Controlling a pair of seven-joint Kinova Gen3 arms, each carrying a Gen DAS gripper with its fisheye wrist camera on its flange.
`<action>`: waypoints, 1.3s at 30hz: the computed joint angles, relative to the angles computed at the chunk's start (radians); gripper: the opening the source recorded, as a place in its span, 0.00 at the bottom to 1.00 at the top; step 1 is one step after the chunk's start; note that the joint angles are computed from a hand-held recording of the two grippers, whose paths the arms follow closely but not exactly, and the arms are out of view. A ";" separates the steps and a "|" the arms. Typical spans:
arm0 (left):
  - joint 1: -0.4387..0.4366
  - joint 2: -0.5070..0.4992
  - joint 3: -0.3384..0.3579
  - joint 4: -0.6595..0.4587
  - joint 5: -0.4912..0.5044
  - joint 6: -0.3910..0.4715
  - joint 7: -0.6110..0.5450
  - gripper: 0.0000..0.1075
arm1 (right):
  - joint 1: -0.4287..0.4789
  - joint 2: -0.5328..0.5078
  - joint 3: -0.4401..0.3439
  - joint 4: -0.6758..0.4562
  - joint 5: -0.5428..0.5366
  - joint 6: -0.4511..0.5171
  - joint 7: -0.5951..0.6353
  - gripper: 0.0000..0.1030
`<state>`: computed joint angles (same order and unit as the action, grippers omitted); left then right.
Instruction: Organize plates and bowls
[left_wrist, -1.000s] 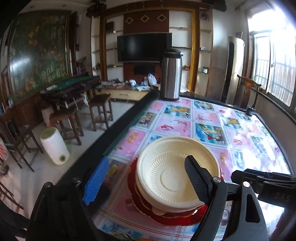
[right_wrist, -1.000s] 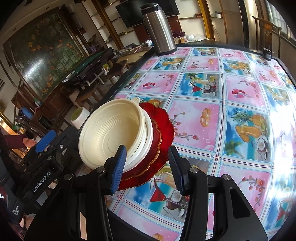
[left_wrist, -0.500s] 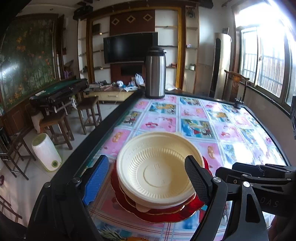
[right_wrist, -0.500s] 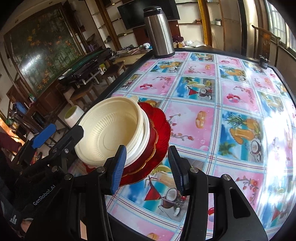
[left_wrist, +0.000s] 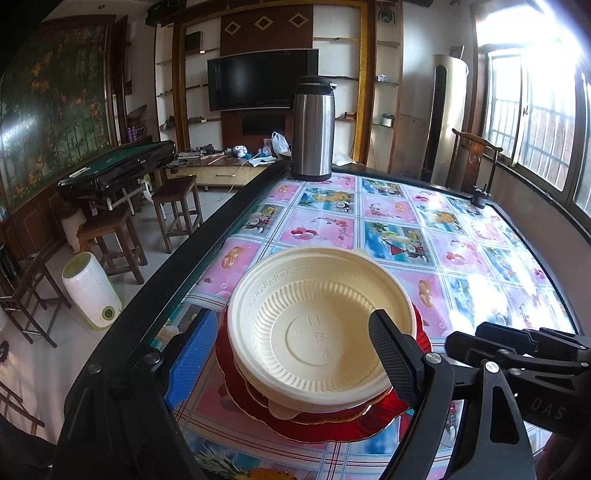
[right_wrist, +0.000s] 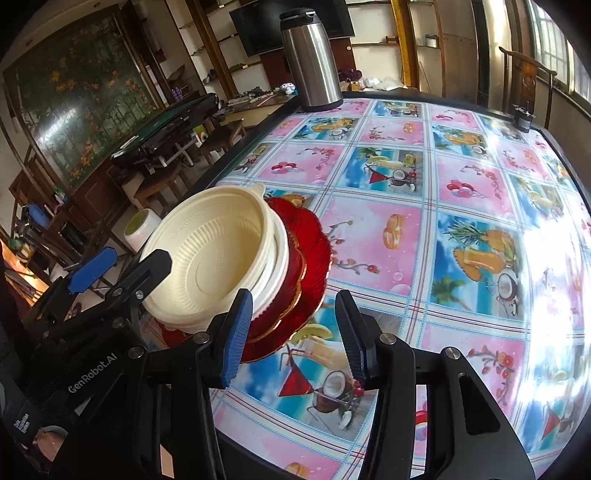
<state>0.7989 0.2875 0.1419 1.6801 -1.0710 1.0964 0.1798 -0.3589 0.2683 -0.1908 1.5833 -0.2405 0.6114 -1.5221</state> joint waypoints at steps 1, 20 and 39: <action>-0.001 0.001 0.000 -0.001 0.003 0.002 0.000 0.79 | 0.001 0.000 0.003 0.002 0.000 -0.001 -0.004 0.46; -0.002 0.017 -0.011 -0.033 0.019 0.027 -0.025 0.79 | 0.025 0.023 -0.005 -0.020 -0.042 0.039 0.028 0.46; -0.003 0.022 -0.017 -0.054 0.037 0.019 -0.052 0.79 | 0.052 0.028 -0.004 -0.015 -0.079 0.041 0.052 0.46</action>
<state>0.7961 0.3099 0.1249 1.6261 -1.0338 1.1157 0.1274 -0.3072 0.2965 -0.1950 1.5681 -0.3200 0.6526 -1.4700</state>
